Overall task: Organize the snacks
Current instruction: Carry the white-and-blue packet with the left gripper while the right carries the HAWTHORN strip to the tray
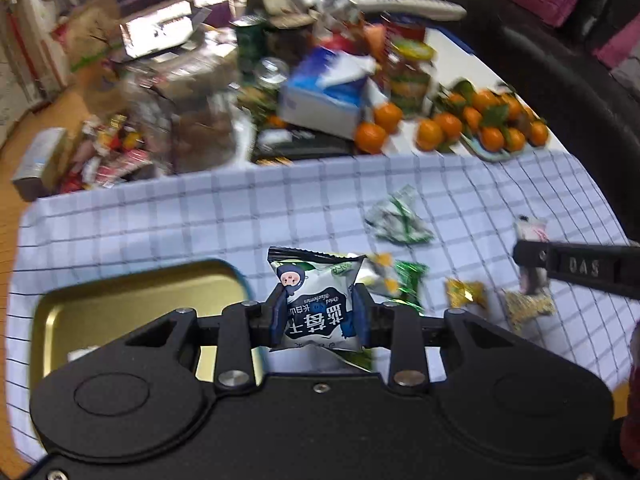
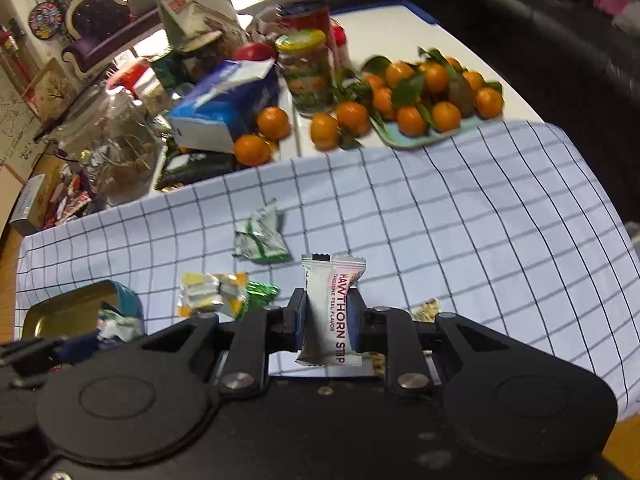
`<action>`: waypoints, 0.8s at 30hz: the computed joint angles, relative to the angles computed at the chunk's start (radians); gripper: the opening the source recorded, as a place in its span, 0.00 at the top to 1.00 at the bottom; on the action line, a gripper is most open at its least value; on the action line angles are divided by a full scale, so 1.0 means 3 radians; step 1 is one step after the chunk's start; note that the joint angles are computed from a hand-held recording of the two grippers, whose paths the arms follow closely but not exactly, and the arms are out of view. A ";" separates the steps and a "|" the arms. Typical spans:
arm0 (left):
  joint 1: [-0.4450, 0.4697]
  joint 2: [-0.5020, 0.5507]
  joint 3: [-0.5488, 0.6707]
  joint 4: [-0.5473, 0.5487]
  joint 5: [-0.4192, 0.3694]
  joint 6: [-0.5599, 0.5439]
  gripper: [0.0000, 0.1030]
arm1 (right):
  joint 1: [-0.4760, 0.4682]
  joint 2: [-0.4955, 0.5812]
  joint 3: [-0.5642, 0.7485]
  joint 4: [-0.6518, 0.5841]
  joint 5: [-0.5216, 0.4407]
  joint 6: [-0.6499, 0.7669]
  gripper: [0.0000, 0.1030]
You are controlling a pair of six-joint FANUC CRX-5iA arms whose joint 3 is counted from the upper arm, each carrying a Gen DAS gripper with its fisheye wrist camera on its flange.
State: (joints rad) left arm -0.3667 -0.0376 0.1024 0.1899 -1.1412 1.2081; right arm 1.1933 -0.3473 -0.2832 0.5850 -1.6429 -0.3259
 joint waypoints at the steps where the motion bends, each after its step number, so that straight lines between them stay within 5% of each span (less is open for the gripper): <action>1: 0.0048 0.0011 0.0046 -0.0023 -0.0005 0.0018 0.60 | -0.0001 0.0040 0.0014 0.0047 0.0020 0.0040 0.78; 9: 0.0368 0.0024 0.0195 -0.0384 0.0170 0.0432 0.60 | -0.0044 0.0325 0.0142 0.0374 0.0375 0.0486 0.78; 14: 0.0560 0.0177 0.0393 -0.0486 -0.0036 0.0609 0.60 | -0.0072 0.0509 0.0320 0.0535 0.0689 0.0881 0.78; 24: 0.0789 0.0377 0.0607 -0.0589 -0.0146 0.0774 0.60 | -0.0388 0.0926 0.0745 0.0179 0.1570 0.1388 0.78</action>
